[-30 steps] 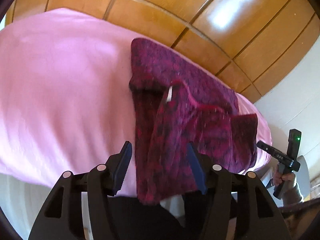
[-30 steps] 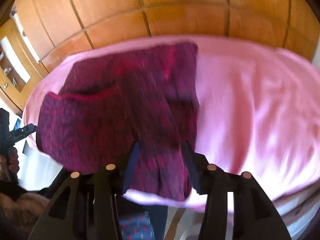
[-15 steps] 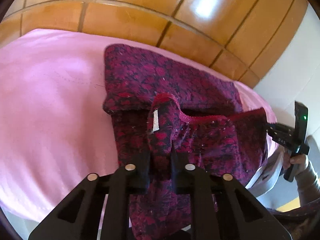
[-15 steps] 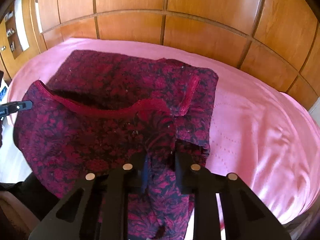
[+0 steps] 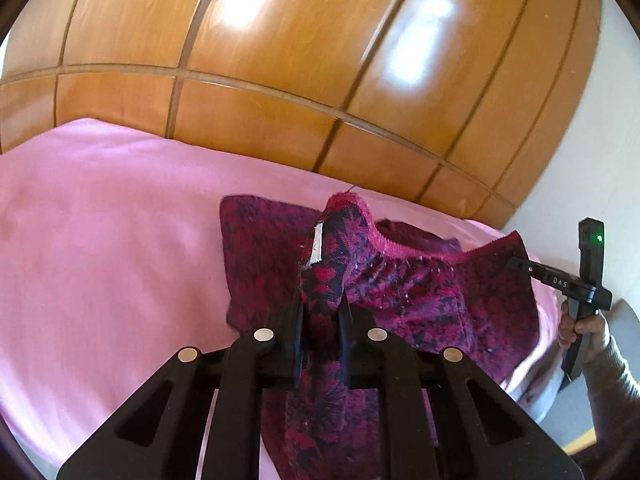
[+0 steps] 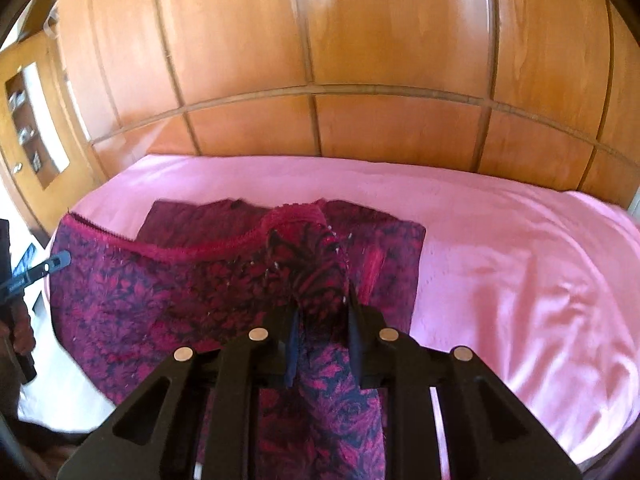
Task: Fold small clothes
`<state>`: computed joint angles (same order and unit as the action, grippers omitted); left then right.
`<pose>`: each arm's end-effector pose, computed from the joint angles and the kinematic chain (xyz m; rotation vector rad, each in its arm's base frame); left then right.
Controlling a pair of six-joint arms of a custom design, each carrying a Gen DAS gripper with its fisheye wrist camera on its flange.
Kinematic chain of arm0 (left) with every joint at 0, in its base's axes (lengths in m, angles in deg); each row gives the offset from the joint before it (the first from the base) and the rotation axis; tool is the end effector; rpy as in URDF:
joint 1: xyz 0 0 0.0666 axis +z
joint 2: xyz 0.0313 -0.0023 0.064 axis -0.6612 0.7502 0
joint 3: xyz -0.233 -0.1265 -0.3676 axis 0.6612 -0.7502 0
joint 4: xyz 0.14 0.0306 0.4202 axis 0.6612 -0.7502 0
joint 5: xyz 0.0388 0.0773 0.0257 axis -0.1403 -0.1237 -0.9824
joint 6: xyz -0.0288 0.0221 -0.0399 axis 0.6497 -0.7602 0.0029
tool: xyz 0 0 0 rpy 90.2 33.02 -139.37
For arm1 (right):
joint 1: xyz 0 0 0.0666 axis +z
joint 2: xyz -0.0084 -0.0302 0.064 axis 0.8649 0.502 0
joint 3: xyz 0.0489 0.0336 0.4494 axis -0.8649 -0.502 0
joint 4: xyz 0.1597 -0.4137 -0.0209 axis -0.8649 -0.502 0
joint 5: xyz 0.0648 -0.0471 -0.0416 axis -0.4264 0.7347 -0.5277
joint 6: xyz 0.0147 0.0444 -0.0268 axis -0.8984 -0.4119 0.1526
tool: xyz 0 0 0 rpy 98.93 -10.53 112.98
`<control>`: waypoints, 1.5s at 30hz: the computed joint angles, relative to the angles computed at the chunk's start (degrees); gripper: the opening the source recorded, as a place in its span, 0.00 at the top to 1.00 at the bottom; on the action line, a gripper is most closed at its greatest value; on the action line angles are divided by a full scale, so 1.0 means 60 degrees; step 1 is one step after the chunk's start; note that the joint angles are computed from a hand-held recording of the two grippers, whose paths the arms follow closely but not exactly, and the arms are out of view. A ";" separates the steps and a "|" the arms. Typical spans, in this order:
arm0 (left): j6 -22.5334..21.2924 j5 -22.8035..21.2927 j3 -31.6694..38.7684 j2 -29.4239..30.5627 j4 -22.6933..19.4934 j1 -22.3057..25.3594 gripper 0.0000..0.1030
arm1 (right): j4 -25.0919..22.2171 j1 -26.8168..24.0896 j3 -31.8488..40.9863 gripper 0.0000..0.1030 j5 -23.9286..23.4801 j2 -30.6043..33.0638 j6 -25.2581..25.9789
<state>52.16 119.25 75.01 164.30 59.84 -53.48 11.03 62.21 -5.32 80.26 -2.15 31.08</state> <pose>0.6541 -0.1590 0.3665 0.4015 2.2352 -0.7632 0.5061 0.0199 0.4500 0.2078 2.4420 0.0964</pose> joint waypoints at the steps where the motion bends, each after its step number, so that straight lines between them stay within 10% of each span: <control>1: 0.0184 -0.0170 0.0398 0.0314 -0.0120 -0.0044 0.88 | 0.0071 -0.0036 0.0132 0.82 0.0082 0.0213 -0.0057; 18: 0.0489 -0.2749 0.6009 0.4225 -0.2931 -0.0693 0.88 | -0.0045 -0.0747 0.2844 0.82 0.1213 0.3706 -0.0899; 27: 0.0880 -0.2765 0.7933 0.5577 -0.4696 -0.0648 0.85 | -0.0984 -0.1011 0.3489 0.74 0.0805 0.4703 -0.1209; 31: 0.1219 -0.2812 0.7246 0.4990 -0.4223 -0.0600 0.69 | -0.0936 -0.1041 0.3319 0.50 0.0847 0.4370 -0.1462; 39: 0.0327 -0.3634 0.3091 0.2328 -0.1137 -0.0909 0.59 | 0.0460 -0.0316 0.1587 0.47 0.0813 0.2308 -0.0741; 45: 0.0241 -0.3824 0.3058 0.2583 -0.2093 -0.1050 0.59 | 0.0060 0.0495 0.1248 0.46 0.0019 0.2328 -0.0575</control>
